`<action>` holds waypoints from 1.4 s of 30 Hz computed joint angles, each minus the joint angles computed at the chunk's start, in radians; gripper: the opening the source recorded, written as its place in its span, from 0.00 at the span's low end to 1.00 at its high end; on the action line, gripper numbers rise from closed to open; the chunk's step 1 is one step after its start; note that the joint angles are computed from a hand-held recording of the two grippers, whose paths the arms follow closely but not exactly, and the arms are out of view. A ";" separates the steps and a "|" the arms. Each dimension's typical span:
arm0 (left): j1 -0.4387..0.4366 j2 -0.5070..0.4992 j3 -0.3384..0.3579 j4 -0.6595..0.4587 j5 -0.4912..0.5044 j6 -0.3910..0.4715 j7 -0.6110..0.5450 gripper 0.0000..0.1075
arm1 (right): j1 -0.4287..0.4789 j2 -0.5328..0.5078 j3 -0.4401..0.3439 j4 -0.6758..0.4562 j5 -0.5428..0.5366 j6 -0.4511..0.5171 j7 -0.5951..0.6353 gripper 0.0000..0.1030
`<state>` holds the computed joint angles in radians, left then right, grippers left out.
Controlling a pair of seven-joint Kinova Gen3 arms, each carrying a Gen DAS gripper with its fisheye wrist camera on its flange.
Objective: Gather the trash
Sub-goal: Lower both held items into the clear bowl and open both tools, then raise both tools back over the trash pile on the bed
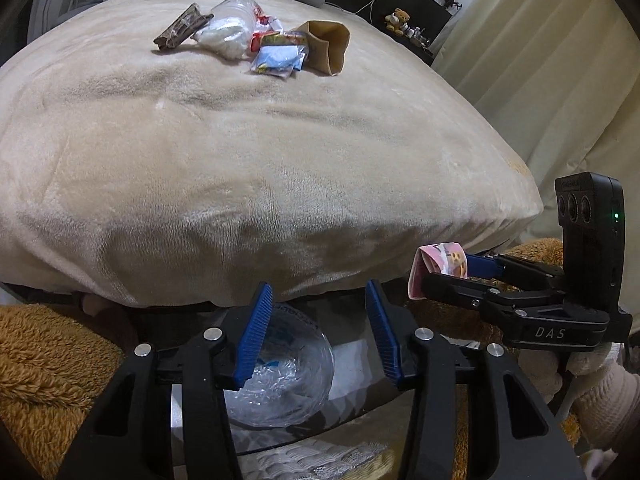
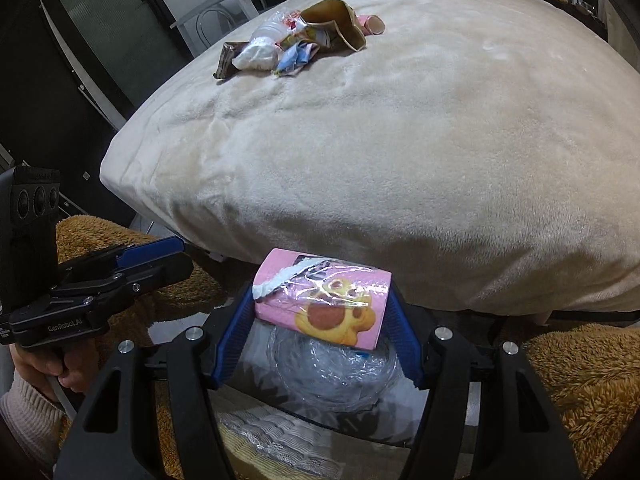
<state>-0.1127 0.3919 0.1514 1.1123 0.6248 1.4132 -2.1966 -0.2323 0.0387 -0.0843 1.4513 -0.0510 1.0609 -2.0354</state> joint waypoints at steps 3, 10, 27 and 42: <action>0.007 0.015 0.000 -0.014 -0.011 0.013 0.016 0.43 | 0.009 0.026 0.006 -0.014 -0.026 0.028 0.011 0.61; 0.025 0.050 0.008 -0.055 -0.033 0.047 0.055 0.43 | 0.029 0.077 0.013 -0.040 -0.093 0.061 0.042 0.61; 0.022 0.079 0.014 -0.086 -0.048 0.055 0.101 0.43 | 0.064 0.130 0.017 -0.058 -0.192 0.109 0.092 0.72; 0.023 0.069 0.012 -0.074 -0.055 0.038 0.096 0.43 | 0.047 0.091 0.015 -0.038 -0.148 0.073 0.076 0.72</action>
<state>-0.0901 0.4605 0.1638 1.0387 0.5700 1.4514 -2.1010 -0.1853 0.1293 -0.0696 1.4135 -0.1992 1.1337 -1.9595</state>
